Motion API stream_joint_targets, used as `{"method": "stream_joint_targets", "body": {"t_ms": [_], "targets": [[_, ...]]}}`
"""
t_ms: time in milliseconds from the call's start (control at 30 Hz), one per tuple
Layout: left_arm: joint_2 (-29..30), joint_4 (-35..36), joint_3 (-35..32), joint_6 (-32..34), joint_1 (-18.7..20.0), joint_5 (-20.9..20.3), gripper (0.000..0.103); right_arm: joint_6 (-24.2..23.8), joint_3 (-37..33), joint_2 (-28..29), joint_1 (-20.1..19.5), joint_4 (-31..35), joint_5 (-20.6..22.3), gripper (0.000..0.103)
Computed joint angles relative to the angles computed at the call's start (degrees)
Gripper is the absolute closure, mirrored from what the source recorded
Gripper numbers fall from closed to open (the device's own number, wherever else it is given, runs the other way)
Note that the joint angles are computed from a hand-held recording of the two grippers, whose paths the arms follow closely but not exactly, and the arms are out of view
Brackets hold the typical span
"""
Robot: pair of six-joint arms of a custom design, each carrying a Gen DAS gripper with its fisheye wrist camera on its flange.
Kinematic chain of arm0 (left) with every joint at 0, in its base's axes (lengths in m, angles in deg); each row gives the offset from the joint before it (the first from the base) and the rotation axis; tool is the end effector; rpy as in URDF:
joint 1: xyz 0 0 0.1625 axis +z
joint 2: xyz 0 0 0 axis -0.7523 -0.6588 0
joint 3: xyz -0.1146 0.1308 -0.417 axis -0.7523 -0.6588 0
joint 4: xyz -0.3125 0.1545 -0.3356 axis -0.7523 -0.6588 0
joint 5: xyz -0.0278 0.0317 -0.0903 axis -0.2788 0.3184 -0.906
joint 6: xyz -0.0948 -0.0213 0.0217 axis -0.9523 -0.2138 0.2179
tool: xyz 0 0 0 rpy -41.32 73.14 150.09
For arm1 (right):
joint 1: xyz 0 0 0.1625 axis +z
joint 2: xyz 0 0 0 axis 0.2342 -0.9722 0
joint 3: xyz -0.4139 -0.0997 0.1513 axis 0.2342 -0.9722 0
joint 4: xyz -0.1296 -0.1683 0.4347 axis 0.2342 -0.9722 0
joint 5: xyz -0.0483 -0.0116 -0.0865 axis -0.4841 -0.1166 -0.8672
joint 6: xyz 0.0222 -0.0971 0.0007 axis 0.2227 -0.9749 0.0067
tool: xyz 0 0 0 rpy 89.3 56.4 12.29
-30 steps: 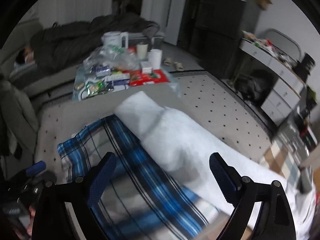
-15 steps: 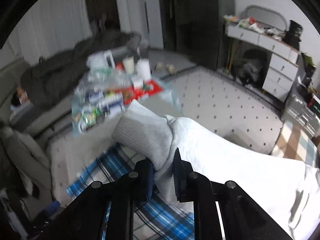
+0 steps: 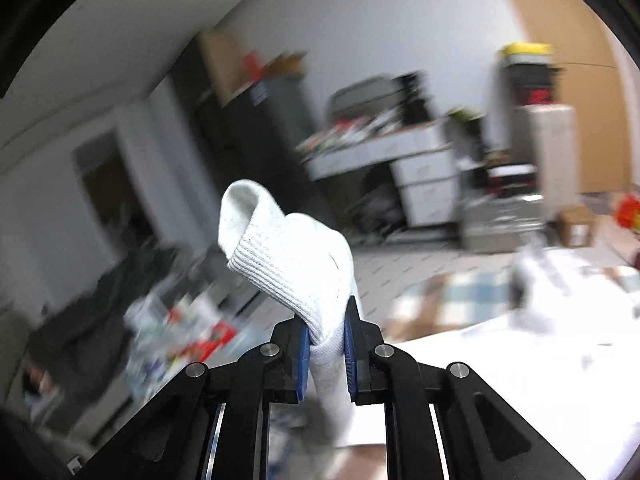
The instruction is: Fold large clothes
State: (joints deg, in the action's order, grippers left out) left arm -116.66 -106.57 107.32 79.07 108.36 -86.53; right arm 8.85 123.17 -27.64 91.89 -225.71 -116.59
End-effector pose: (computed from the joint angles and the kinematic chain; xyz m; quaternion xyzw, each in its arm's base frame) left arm -0.2383 -0.7803 0.2518 0.1002 0.8659 -0.4671 0.1485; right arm 0.3107 -0.7877 0.3506 0.1047 -0.8017 0.5557 0.1939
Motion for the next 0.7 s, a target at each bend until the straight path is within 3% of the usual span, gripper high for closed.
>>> {"method": "stream_joint_targets", "body": {"t_ms": [67, 167, 267, 333, 433, 567, 700], "targets": [[2.22, 2.58, -2.59, 3.07, -1.35, -0.37, 0.001, 0.95, 4.67, -4.65, -1.39, -3.93, -1.35, 0.09], [5.88, 8.45, -6.89, 7.78, -3.19, -4.44, 0.001, 2.17, 10.75, -10.85, -4.04, -8.02, -3.17, 0.09], [10.78, 10.72, -11.72, 8.82, -5.19, -2.06, 0.001, 4.28, 17.0, -16.57, -8.31, -11.92, -3.81, 0.09], [14.15, 14.11, -15.78, 8.63, -5.88, -2.76, 0.001, 8.25, 20.27, -19.35, -11.88, -12.58, -3.33, 0.09], [18.72, 19.6, -21.89, 8.17, -6.43, -1.48, 0.001, 15.17, 24.17, -22.7, -18.34, -10.15, -0.83, 0.09], [24.14, 24.79, -28.57, 9.12, -7.13, 1.85, 0.001, 20.44, 27.38, -25.44, -26.23, -6.58, 3.32, 0.091], [28.81, 34.3, -35.34, 7.91, -7.18, 0.22, 0.001, 23.65, 29.45, -26.62, -31.48, -3.98, 7.91, 0.091]]}}
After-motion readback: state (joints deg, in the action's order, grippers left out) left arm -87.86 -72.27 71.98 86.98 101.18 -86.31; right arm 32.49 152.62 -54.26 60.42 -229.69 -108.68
